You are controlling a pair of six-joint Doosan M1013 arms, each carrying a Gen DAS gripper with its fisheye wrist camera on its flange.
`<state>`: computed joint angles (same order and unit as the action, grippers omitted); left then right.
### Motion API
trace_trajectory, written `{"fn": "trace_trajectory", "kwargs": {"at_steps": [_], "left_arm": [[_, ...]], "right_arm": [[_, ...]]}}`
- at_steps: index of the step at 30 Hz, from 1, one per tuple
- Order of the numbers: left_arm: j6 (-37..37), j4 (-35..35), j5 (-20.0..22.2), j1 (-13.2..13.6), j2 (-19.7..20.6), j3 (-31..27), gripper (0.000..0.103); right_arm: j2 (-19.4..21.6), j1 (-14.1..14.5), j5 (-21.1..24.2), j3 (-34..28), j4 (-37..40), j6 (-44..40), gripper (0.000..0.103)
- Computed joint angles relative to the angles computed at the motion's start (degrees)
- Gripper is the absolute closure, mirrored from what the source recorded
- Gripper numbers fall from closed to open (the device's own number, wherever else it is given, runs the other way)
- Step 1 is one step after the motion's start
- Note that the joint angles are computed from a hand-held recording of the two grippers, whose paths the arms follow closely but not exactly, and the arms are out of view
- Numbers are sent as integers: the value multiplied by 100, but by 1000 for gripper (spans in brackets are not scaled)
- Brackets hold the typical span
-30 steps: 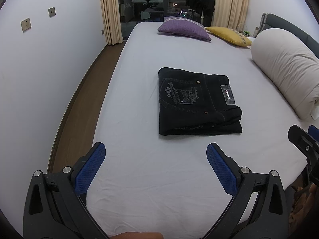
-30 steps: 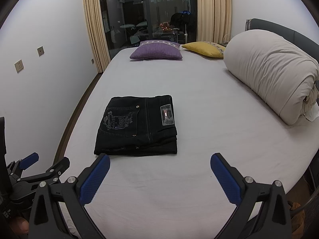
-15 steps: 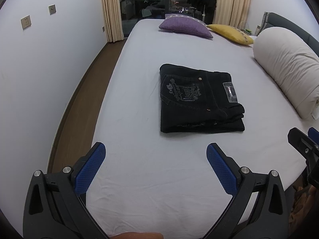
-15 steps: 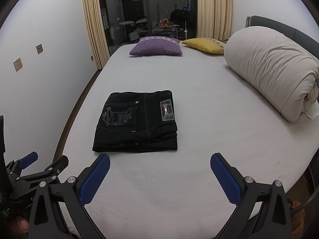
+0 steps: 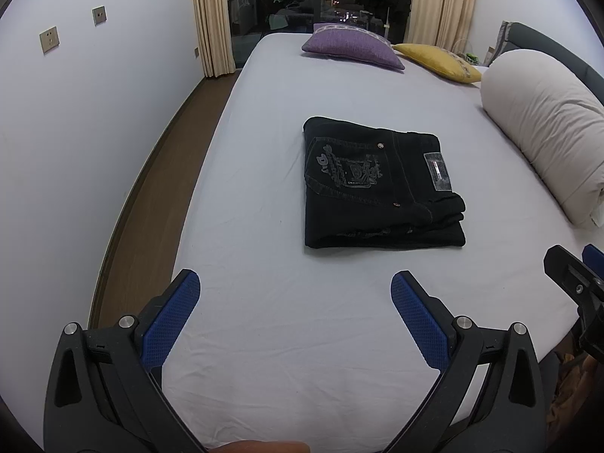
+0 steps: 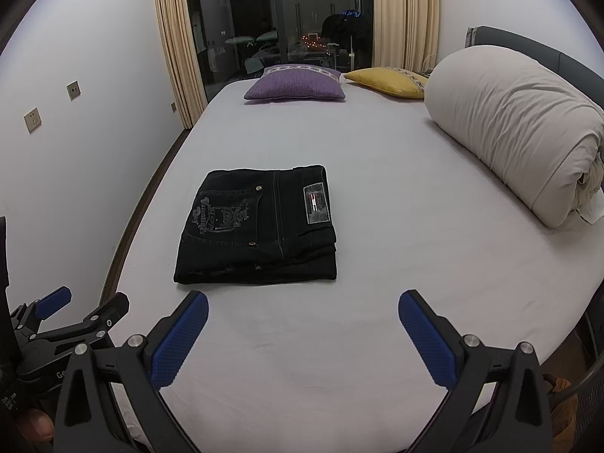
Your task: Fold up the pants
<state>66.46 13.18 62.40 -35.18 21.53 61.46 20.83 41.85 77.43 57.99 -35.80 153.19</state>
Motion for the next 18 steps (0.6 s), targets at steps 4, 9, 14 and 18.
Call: {"fn": "trace_trajectory", "kwargs": {"at_steps": [4, 9, 14, 18], "left_arm": [[-8, -5, -11, 1, -3, 20, 0], [-3, -7, -9, 1, -1, 22, 0], [-4, -14, -16, 1, -3, 43, 0], [-4, -14, -11, 1, -2, 38, 0]], "right_arm": [[-20, -5, -33, 61, 31, 0, 0], [-16, -12, -39, 64, 45, -13, 0], [-14, -10, -32, 57, 46, -12, 0], [-17, -6, -42, 72, 49, -5, 0]]}}
